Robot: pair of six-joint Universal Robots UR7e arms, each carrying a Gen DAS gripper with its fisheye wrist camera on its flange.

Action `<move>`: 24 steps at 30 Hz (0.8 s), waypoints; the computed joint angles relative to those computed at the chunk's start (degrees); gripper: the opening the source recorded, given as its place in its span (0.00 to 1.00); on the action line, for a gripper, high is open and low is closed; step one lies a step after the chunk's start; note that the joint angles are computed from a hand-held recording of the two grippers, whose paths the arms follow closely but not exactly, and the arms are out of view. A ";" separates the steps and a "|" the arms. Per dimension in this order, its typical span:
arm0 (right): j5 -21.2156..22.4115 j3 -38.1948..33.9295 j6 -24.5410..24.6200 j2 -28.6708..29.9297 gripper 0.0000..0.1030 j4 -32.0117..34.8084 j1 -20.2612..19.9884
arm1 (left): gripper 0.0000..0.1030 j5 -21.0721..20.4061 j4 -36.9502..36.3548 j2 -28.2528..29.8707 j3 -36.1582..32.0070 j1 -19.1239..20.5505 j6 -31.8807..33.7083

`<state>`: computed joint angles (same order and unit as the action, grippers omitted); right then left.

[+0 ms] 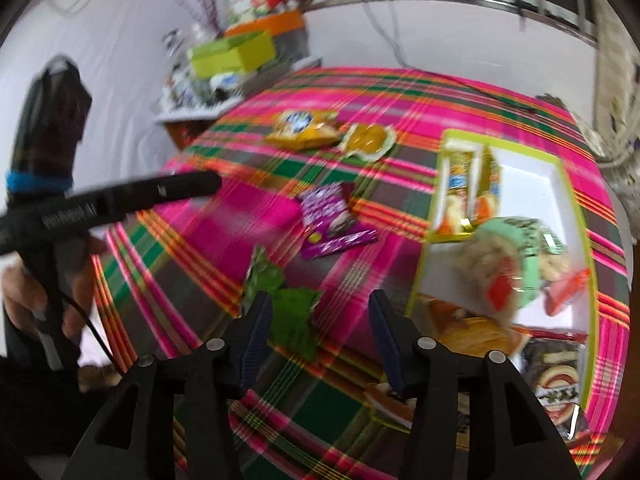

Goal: Organize snacks
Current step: 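Move the right tool to the green snack bag and grasp it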

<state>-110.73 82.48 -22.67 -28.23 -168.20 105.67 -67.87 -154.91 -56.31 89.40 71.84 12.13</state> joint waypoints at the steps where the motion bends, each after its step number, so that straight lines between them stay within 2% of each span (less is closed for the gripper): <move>1: -0.24 -0.61 -0.38 0.54 0.51 0.85 0.04 | 0.58 -0.01 -0.26 -0.40 0.38 0.09 -0.02; 5: -2.95 -4.36 -3.30 3.19 0.52 5.08 0.65 | 0.58 -0.14 -0.98 -1.52 1.36 0.58 -0.05; 13: -8.29 -10.38 -17.03 6.84 0.53 11.65 2.48 | 0.58 -1.27 -1.24 -2.09 1.06 2.00 -0.59; 16: -9.24 -12.75 -19.31 8.35 0.53 15.54 2.61 | 0.58 -1.64 -0.96 -1.98 0.70 2.44 -0.97; 19: -10.14 -15.66 -17.39 10.18 0.52 17.96 2.46 | 0.58 -1.81 -0.72 -1.85 0.39 2.72 -1.10; 21: -9.66 -15.79 -16.52 10.45 0.41 15.95 2.34 | 0.58 -2.04 -0.47 -1.67 -0.01 2.95 -1.22; 24: -8.81 -15.44 -14.35 10.21 0.38 13.65 2.23 | 0.58 -2.47 -0.24 -1.45 -0.51 3.22 -1.37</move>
<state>-119.55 67.04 -37.02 -18.02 -154.56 107.89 -70.35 -155.15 -57.76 88.89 75.07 10.76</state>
